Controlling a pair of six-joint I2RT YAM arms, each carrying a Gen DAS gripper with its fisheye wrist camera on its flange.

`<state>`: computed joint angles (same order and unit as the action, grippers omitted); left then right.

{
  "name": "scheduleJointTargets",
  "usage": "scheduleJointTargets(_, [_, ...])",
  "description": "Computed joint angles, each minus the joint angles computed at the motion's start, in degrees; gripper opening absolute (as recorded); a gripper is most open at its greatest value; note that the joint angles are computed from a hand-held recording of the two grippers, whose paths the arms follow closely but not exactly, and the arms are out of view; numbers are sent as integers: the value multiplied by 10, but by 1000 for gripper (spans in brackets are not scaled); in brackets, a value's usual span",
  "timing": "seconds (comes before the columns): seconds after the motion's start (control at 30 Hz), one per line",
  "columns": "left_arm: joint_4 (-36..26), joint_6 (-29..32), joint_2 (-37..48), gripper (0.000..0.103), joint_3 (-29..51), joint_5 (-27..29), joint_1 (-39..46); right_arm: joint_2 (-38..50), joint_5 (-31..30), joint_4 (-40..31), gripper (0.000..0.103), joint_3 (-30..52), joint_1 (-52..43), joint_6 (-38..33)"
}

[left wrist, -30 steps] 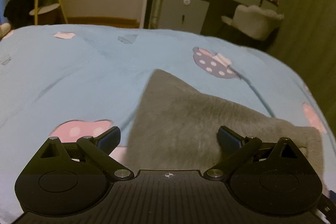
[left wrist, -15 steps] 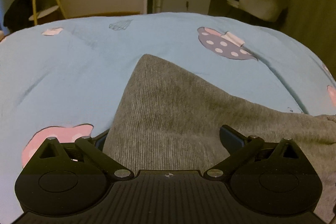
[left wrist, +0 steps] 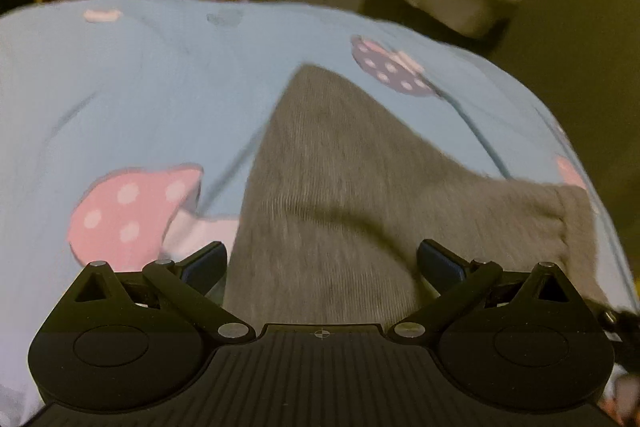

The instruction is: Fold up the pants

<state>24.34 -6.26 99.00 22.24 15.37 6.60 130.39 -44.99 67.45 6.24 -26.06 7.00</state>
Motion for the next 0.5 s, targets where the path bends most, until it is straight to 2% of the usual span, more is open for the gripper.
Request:
scheduleJointTargets(0.07, [-34, 33, 1, 103, 7, 37, 22, 2, -21, -37, 99, 22, -9, -2])
scheduleJointTargets(0.13, [-37, 67, 19, 103, 8, 73, 42, 10, -46, -65, 99, 45, -20, -3])
scheduleJointTargets(0.23, [-51, 82, 69, 103, 34, 119, 64, 29, -82, -93, 99, 80, -32, 11])
scheduleJointTargets(0.43, [-74, 61, 140, 103, 96, 165, 82, 98, -115, -4, 96, 113, -19, 65])
scheduleJointTargets(0.5, [-82, 65, 155, 103, 111, 173, 84, 111, -130, -4, 96, 135, -12, 71])
